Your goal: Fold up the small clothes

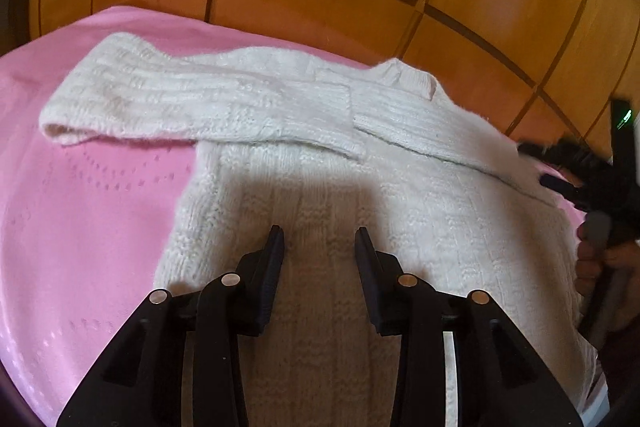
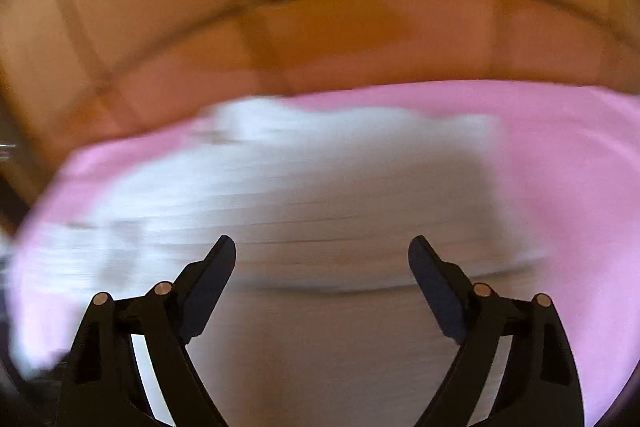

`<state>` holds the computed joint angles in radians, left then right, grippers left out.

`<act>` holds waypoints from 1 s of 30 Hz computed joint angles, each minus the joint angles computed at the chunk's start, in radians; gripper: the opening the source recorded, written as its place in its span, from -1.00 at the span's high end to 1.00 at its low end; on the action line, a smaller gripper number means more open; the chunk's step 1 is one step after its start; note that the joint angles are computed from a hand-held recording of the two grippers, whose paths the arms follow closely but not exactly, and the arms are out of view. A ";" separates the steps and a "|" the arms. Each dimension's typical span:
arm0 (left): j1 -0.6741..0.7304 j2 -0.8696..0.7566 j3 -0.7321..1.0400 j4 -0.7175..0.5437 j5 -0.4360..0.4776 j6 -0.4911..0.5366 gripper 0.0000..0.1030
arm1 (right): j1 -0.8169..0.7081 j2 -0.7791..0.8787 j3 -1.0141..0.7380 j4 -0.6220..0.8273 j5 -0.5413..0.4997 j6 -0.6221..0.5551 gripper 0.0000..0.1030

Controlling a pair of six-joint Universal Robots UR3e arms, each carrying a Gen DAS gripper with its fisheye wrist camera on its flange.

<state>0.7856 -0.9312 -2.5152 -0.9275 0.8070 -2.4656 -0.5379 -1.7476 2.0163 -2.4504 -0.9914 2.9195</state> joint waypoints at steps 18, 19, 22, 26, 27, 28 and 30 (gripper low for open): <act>0.125 0.055 -0.011 -0.246 -0.125 0.216 -0.01 | 0.493 0.496 -0.698 0.321 0.004 0.137 0.88; 0.124 0.055 -0.013 -0.241 -0.124 0.214 -0.01 | 0.478 0.468 -0.684 0.305 0.019 0.138 0.89; 0.121 0.059 -0.015 -0.234 -0.120 0.209 -0.01 | 0.413 0.376 -0.664 0.257 0.062 0.162 0.89; 0.098 0.050 -0.025 -0.172 -0.104 0.173 -0.01 | 0.252 0.267 -0.633 0.240 0.123 0.167 0.89; 0.088 0.035 -0.029 -0.141 -0.100 0.160 -0.01 | 0.201 0.241 -0.619 0.236 0.128 0.161 0.89; 0.086 0.039 -0.029 -0.141 -0.098 0.157 -0.01 | 0.149 0.221 -0.606 0.244 0.141 0.153 0.89; 0.070 0.015 -0.033 -0.092 -0.092 0.133 -0.01 | 0.046 0.191 -0.575 0.265 0.161 0.140 0.89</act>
<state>0.8560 -0.9159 -2.5483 -1.0193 0.7148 -2.3327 -0.4916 -1.5563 1.4414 -2.1853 -0.8308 3.0590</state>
